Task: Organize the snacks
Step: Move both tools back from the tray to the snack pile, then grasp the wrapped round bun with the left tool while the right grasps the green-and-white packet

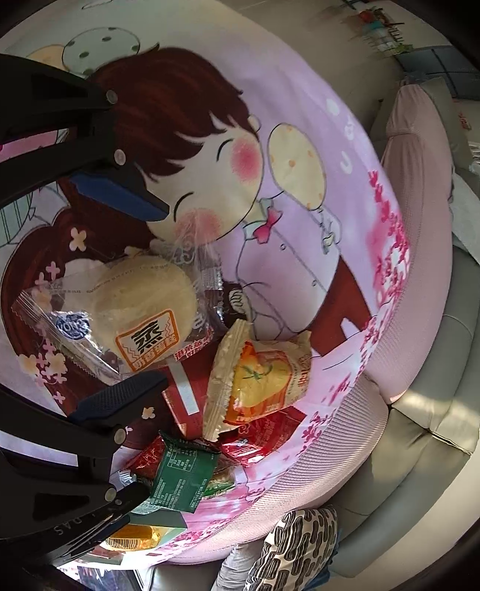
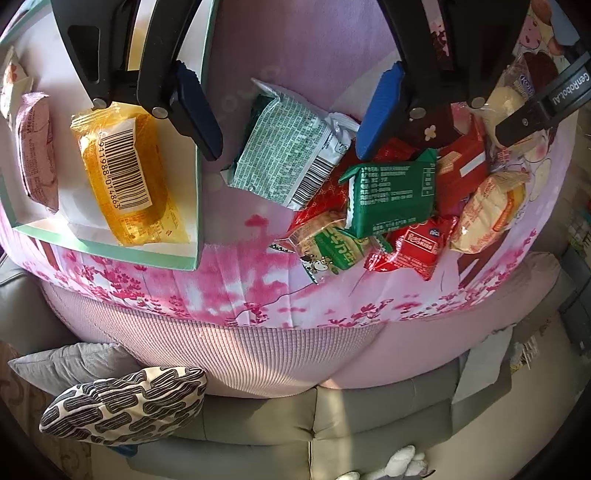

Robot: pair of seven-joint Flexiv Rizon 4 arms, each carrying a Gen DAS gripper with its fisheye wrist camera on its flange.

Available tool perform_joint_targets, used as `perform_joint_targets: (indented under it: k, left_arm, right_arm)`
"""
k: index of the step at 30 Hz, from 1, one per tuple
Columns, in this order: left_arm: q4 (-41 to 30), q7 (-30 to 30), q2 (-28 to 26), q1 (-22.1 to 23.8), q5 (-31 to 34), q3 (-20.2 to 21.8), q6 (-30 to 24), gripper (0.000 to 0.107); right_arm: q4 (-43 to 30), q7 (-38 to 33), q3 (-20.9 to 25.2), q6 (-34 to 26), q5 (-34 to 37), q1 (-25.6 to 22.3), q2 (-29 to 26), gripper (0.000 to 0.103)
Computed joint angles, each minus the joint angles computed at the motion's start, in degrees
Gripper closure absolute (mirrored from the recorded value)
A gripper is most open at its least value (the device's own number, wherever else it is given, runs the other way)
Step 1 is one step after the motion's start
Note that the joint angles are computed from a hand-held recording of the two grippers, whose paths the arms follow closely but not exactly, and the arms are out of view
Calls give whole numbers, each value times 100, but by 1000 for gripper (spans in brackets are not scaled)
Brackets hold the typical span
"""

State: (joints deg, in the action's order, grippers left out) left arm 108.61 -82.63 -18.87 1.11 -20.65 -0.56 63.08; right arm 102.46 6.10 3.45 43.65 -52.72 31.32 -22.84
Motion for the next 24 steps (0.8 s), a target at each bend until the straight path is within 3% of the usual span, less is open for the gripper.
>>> perform_joint_targets:
  k: [5,12,16,24]
  left_arm:
    - [-24,-39,-50,-9,-3,-8,-83,23]
    - [16,-84,-51,-10,-26,-20,-30,24]
    - [68,131,-48,69,-294,-156,-9,39]
    - [82,174,-45,23,-309,-115,27,45]
  right_arm:
    - [-143,-187,4,-172,100,29,-93,35]
    - [72,20,-19,250,73,-51,-11,45]
    - [110,8,-1,250,70,-41,23,45]
    - [233,37,91,282,126,-14,131,46]
